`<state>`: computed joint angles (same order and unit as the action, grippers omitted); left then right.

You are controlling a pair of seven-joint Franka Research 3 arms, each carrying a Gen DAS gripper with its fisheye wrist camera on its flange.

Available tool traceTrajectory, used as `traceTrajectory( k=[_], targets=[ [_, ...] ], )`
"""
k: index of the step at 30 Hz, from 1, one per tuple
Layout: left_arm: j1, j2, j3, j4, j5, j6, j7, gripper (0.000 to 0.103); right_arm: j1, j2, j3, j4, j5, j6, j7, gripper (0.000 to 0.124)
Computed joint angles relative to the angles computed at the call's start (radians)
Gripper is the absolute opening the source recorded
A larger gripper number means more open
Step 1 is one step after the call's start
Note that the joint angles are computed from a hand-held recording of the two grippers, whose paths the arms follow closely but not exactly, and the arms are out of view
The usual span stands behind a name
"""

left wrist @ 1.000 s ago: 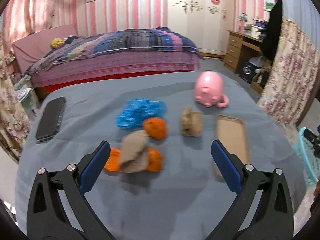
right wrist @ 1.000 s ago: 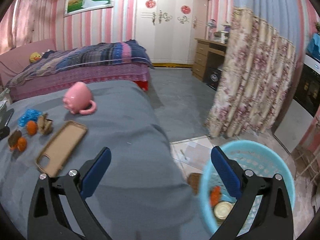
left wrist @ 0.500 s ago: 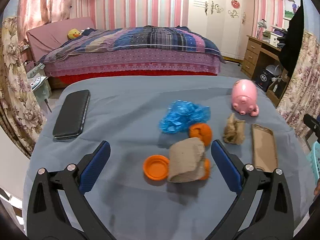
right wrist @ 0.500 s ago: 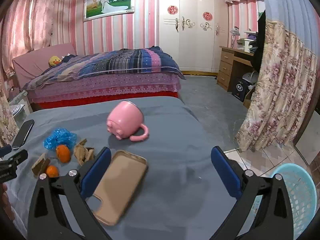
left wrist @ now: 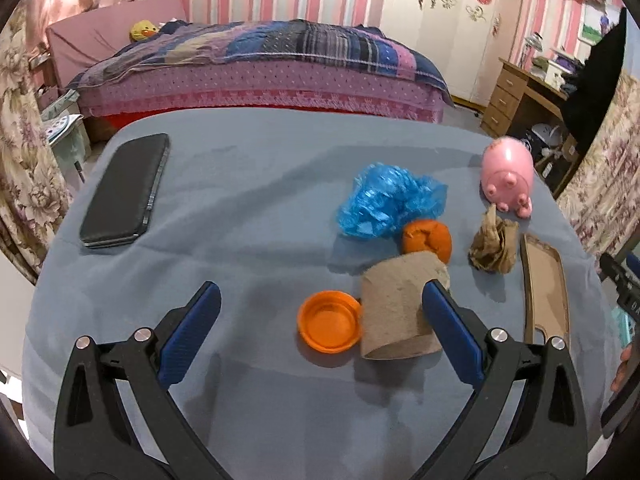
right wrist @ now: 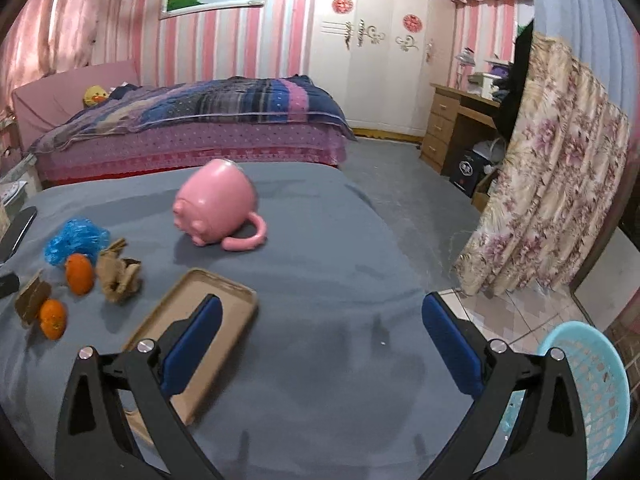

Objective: Collect trash
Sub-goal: 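Move the left tool back to the bed and grasp the beige sponge block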

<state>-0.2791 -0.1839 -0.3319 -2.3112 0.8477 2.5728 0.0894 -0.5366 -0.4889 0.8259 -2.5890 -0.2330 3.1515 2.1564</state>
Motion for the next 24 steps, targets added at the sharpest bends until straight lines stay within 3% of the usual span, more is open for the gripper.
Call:
traceTrajectory(
  k=[5,7,9,12,13,16,20,24],
  targets=[
    [-0.012,0.061,0.009,0.033,-0.020,0.062,0.016,0.097,0.013,0.034,-0.029,0.013,-0.002,-0.029,0.021,0.098],
    [-0.012,0.075,0.018,0.034,-0.027,0.104,0.010,0.090,0.016,0.042,-0.036,0.017,-0.019,-0.030,0.031,0.098],
    [-0.013,0.085,0.032,0.030,-0.068,0.145,0.032,0.075,0.004,0.043,-0.024,0.023,-0.041,-0.036,0.045,0.098],
    [-0.010,0.087,0.059,-0.009,-0.172,0.273,0.093,0.058,-0.002,0.048,-0.017,0.030,-0.071,-0.043,0.063,0.098],
    [-0.004,0.087,0.054,-0.010,-0.168,0.279,0.085,0.058,-0.001,0.051,-0.017,0.032,-0.080,-0.045,0.069,0.098],
    [0.014,0.067,0.026,-0.001,-0.080,0.228,0.011,0.057,0.016,0.063,-0.029,0.038,-0.102,-0.046,0.083,0.098],
    [0.017,0.036,0.017,-0.004,-0.061,0.202,-0.007,0.056,0.026,0.062,-0.026,0.040,-0.135,-0.045,0.095,0.098],
    [0.015,0.006,-0.012,0.027,-0.001,0.019,-0.023,0.056,0.053,0.086,-0.032,0.048,-0.150,-0.037,0.099,0.098]
  ],
)
